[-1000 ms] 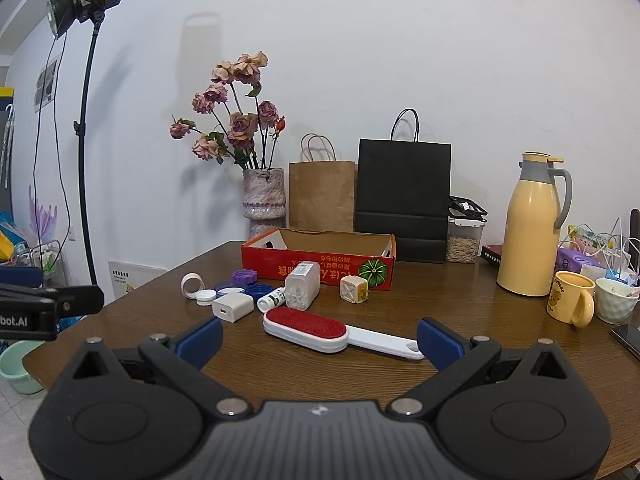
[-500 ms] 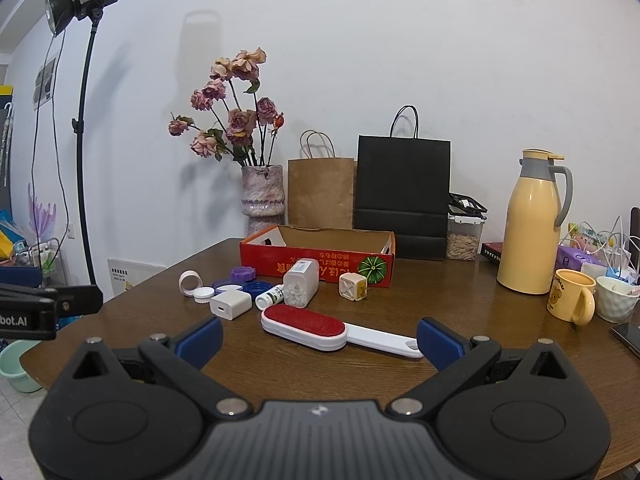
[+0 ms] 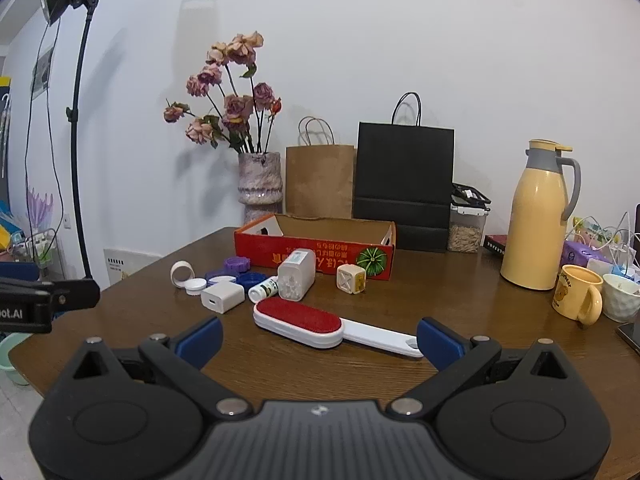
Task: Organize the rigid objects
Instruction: 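Move the right gripper onto the red-and-white lint brush and close on it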
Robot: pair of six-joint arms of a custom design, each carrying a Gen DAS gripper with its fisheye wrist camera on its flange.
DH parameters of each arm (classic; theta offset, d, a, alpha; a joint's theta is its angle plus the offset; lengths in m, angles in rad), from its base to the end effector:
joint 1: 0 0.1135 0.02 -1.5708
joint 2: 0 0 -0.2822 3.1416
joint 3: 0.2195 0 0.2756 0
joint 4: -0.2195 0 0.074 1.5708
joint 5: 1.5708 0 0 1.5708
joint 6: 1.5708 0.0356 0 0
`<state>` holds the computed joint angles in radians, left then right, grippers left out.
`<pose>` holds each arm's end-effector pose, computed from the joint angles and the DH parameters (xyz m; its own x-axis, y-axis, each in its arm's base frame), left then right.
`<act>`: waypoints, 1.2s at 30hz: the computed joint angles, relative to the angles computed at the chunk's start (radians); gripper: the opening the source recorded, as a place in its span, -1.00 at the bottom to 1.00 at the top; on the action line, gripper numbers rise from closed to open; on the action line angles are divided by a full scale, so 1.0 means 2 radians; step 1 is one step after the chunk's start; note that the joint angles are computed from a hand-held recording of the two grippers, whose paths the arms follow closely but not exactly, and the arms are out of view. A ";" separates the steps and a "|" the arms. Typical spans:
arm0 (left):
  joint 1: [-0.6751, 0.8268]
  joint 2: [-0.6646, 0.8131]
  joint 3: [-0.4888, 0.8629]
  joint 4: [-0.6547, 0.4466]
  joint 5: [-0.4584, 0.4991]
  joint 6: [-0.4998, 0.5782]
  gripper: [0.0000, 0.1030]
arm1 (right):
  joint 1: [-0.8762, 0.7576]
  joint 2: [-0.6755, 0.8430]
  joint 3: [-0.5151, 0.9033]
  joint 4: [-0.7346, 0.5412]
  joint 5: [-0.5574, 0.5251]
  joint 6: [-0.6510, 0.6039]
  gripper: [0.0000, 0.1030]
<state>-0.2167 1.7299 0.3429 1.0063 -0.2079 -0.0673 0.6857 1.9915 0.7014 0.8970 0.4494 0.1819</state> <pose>0.2691 -0.0517 0.0982 -0.3636 0.0127 -0.9315 -0.0012 0.9999 0.0141 0.2926 0.2194 0.0886 -0.3386 -0.0665 -0.9386 -0.2018 0.9794 0.0034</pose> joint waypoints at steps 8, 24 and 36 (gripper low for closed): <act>0.006 0.034 0.046 -0.032 0.006 -0.002 1.00 | -0.020 0.022 0.039 -0.030 -0.022 -0.003 1.00; 0.020 0.101 0.148 -0.101 0.018 -0.005 1.00 | -0.058 0.081 0.138 -0.097 -0.066 -0.022 1.00; 0.037 0.147 0.233 -0.161 0.026 -0.009 1.00 | -0.081 0.138 0.244 -0.171 -0.097 -0.042 1.00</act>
